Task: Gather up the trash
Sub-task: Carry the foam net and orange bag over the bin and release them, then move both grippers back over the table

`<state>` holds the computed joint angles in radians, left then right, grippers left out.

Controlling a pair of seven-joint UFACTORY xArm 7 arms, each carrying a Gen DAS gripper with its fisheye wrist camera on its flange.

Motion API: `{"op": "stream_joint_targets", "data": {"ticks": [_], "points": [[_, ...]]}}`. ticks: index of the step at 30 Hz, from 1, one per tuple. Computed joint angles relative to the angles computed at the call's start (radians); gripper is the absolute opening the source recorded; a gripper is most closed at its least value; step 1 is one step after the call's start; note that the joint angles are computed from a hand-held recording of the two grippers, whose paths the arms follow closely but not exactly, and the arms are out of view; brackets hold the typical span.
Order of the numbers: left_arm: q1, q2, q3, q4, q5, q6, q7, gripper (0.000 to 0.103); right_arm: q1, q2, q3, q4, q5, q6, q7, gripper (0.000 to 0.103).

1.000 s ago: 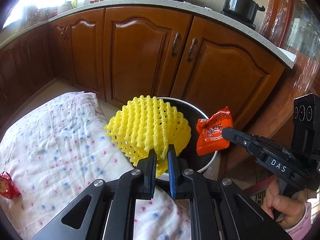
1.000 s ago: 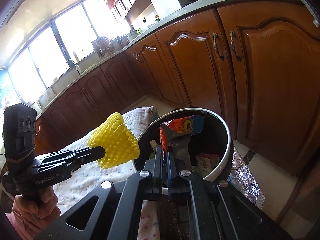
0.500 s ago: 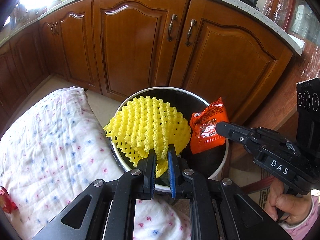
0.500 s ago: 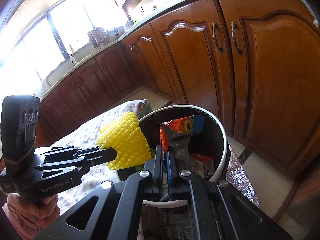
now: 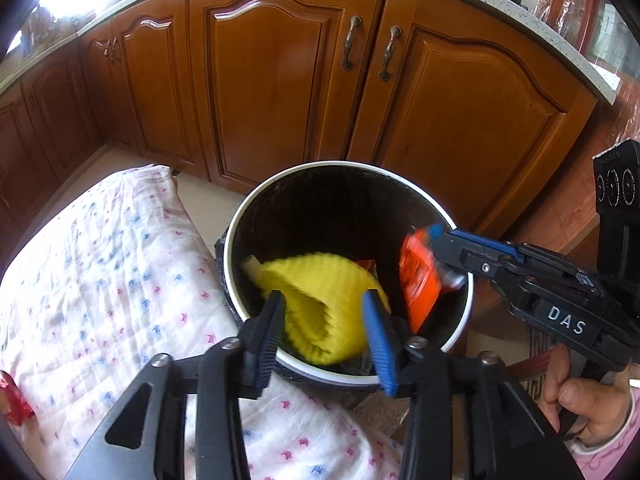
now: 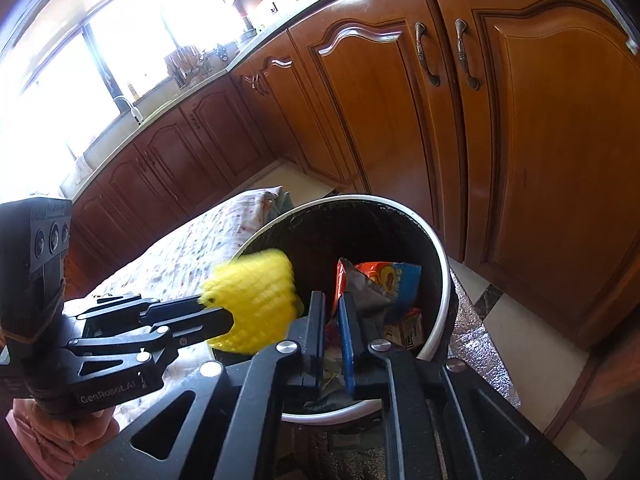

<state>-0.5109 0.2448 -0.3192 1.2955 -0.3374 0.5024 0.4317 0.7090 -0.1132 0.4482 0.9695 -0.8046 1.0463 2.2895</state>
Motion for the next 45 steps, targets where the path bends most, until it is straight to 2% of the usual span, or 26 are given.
{"op": "stream_joint_targets", "data": {"ticks": [2,3,5,9,11,14,20,24,29,37,40,45], "points": [[0.008,-0.011,-0.005,-0.016,-0.024,-0.013,0.010,0.042,0.003,-0.002,0.007,0.003,-0.009,0.014,0.015,0.032],[0.012,-0.018,-0.006,-0.026,-0.037,-0.019,0.013,0.042,0.006,0.000,0.011,0.008,-0.014,0.025,0.022,0.035],[0.028,-0.039,-0.011,-0.057,-0.083,-0.031,0.034,0.042,0.012,0.002,0.017,0.014,-0.029,0.039,0.041,0.046],[0.057,-0.105,-0.012,-0.144,-0.208,-0.059,0.098,0.043,0.032,0.025,0.030,0.044,-0.070,0.079,0.096,0.059],[0.063,-0.145,-0.004,-0.194,-0.277,-0.073,0.134,0.045,0.051,0.044,0.037,0.064,-0.104,0.109,0.140,0.077],[0.065,-0.214,0.020,-0.278,-0.388,-0.086,0.197,0.046,0.086,0.084,0.035,0.099,-0.154,0.138,0.202,0.090],[0.047,-0.343,0.103,-0.426,-0.524,-0.088,0.265,0.052,0.163,0.176,-0.002,0.177,-0.229,0.144,0.284,0.094],[0.043,-0.438,0.165,-0.519,-0.562,-0.089,0.281,0.055,0.206,0.235,-0.042,0.229,-0.262,0.106,0.308,0.095],[0.048,-0.564,0.237,-0.622,-0.553,-0.086,0.256,0.057,0.248,0.321,-0.094,0.318,-0.303,0.047,0.298,0.098],[0.065,-0.694,0.334,-0.715,-0.486,-0.085,0.206,0.060,0.331,0.477,-0.191,0.523,-0.337,-0.006,0.140,0.101],[0.086,-0.743,0.364,-0.744,-0.452,-0.071,0.181,0.060,0.372,0.529,-0.231,0.596,-0.360,-0.007,0.106,0.101],[0.114,-0.785,0.415,-0.766,-0.409,-0.058,0.164,0.060,0.420,0.615,-0.290,0.726,-0.359,0.002,-0.011,0.101]]}}
